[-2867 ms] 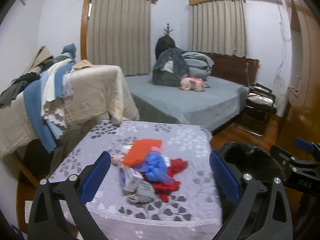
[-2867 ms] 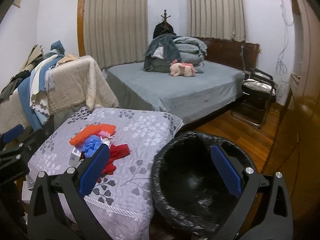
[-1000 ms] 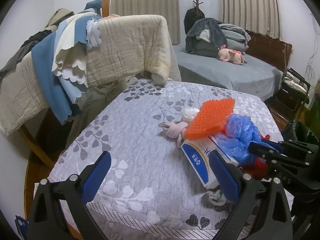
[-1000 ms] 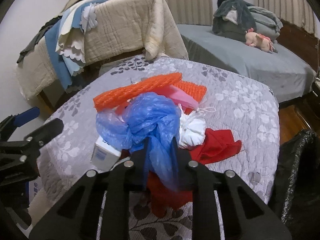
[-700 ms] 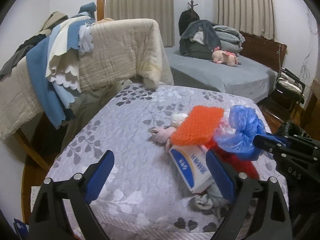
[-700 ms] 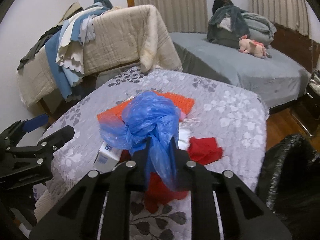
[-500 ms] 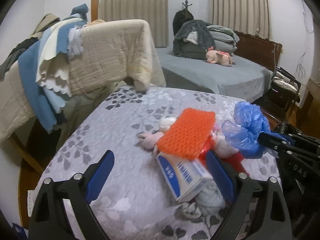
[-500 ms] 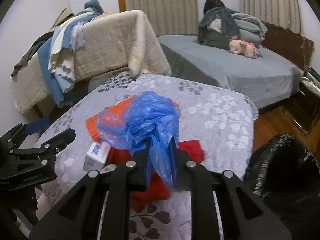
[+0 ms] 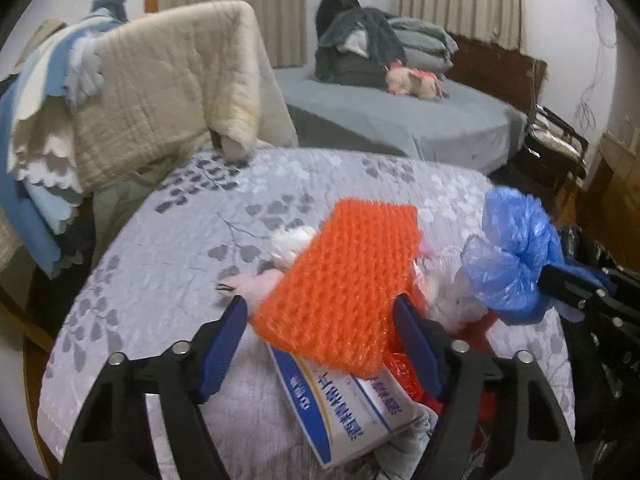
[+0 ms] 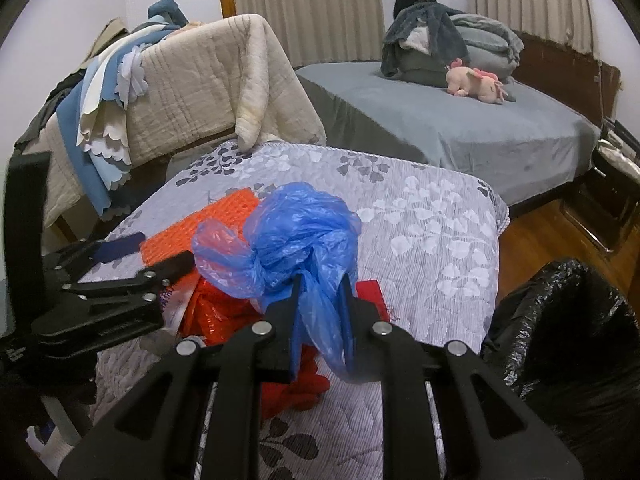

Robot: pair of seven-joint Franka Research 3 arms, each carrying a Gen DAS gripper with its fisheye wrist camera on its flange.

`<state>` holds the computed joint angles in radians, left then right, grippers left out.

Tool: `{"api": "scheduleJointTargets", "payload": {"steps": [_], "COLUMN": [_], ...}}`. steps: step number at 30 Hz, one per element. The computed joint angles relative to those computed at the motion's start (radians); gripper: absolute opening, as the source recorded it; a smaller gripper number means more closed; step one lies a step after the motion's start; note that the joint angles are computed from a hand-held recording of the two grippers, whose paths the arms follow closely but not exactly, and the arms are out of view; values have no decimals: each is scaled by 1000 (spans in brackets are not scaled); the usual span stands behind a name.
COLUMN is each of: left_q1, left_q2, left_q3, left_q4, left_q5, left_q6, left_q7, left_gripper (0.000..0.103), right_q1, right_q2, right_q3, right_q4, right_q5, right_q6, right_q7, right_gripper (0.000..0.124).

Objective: Collect trash
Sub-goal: 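Grasp the orange foam net with the left tool while the right tool lifts the blue bag, then carry both items over the black bin and open both tools to drop them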

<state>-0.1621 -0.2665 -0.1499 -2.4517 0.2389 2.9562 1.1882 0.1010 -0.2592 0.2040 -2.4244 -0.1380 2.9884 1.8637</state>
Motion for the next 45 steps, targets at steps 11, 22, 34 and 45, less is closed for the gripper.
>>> {"api": "scheduleJointTargets", "payload": {"steps": [11, 22, 34, 45], "left_q1": [-49, -45, -91, -204], "left_q2": [11, -91, -194, -173], "left_q3": [30, 31, 24, 2], "left_q4": [3, -10, -31, -2], "left_q5": [-149, -98, -97, -136], "left_q6": [-3, -6, -36, -44], "left_q7": [119, 55, 29, 53], "left_gripper": [22, 22, 21, 21], "right_q1": [13, 10, -13, -106], "right_q2": [-8, -74, -211, -423], "right_q3": [-12, -10, -9, -23], "right_q4": [4, -13, -80, -210], "right_q5": [15, 72, 137, 166], "right_q6": [-9, 13, -2, -74], "right_q7": [-4, -42, -64, -86], "right_gripper": [15, 15, 15, 15]}}
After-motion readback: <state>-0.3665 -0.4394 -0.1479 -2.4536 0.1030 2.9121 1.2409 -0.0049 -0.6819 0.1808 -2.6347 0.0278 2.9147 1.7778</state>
